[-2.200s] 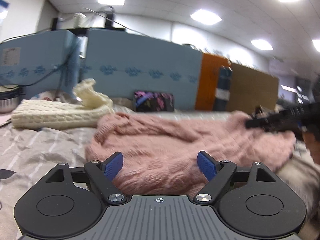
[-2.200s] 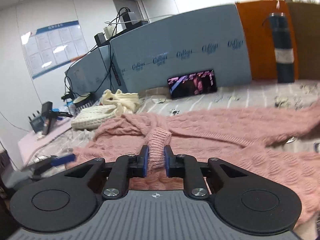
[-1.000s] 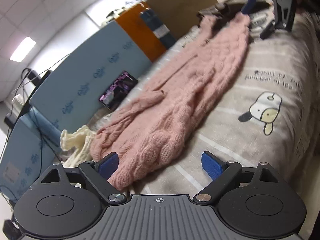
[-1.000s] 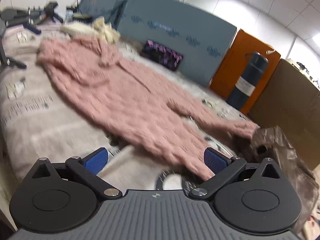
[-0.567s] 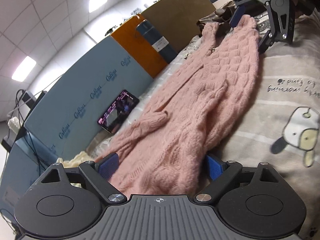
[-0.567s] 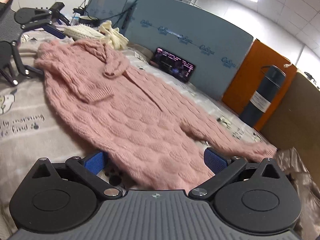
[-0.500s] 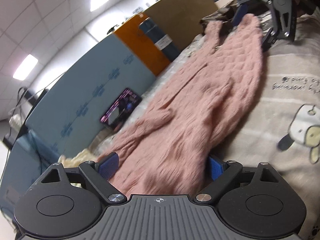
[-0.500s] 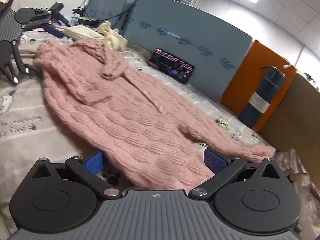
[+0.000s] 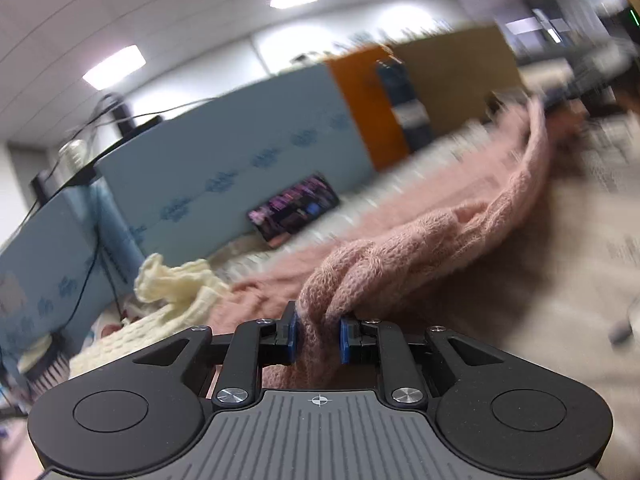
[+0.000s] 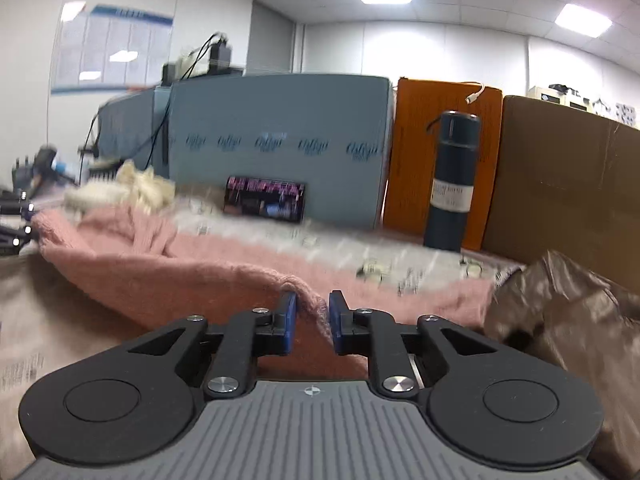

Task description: Fold clothes

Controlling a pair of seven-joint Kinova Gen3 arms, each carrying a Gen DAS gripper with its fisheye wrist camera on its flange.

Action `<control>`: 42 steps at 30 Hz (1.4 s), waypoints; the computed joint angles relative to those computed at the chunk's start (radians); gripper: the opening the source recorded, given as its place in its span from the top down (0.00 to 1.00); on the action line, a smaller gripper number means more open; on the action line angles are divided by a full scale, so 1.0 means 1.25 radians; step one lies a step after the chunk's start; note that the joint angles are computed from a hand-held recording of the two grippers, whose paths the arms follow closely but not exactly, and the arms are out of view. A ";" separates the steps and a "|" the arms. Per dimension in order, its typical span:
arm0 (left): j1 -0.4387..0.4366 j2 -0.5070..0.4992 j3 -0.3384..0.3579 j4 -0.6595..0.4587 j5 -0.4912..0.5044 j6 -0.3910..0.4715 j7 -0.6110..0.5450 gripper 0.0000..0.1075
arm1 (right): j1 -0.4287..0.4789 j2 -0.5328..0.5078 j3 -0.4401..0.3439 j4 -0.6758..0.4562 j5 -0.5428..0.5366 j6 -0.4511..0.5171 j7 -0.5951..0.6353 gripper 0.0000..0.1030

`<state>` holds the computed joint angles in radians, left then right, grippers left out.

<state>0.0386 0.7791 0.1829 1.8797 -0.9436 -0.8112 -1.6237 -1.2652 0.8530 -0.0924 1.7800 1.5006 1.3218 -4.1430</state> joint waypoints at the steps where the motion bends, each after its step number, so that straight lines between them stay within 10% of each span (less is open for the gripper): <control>1: -0.018 0.004 0.033 -0.018 -0.007 0.026 0.033 0.83 | 0.010 -0.007 0.005 0.007 0.014 -0.009 -0.007 0.85; 10: -0.061 0.063 0.213 -0.219 -0.081 0.316 0.325 0.78 | 0.137 -0.045 0.006 -0.009 0.026 -0.115 0.081 0.85; 18: 0.113 0.049 -0.014 -0.250 0.030 0.214 0.406 0.41 | 0.154 -0.038 0.041 -0.057 -0.086 -0.136 0.156 0.75; 22: 0.109 0.071 0.007 -0.286 -0.032 0.206 0.500 0.32 | 0.125 -0.032 0.063 -0.061 -0.109 -0.097 0.099 0.60; 28: 0.312 0.087 -0.174 -0.354 0.095 0.351 0.381 0.27 | 0.062 -0.020 0.065 -0.084 -0.182 0.013 0.041 0.30; 35: 0.487 0.075 -0.419 -0.268 0.310 0.202 0.342 0.27 | 0.013 0.000 0.058 -0.113 -0.286 0.077 0.014 0.24; 42: 0.383 0.034 -0.255 -0.214 0.160 0.108 0.408 0.14 | 0.019 0.023 0.063 -0.162 -0.317 0.067 0.025 0.24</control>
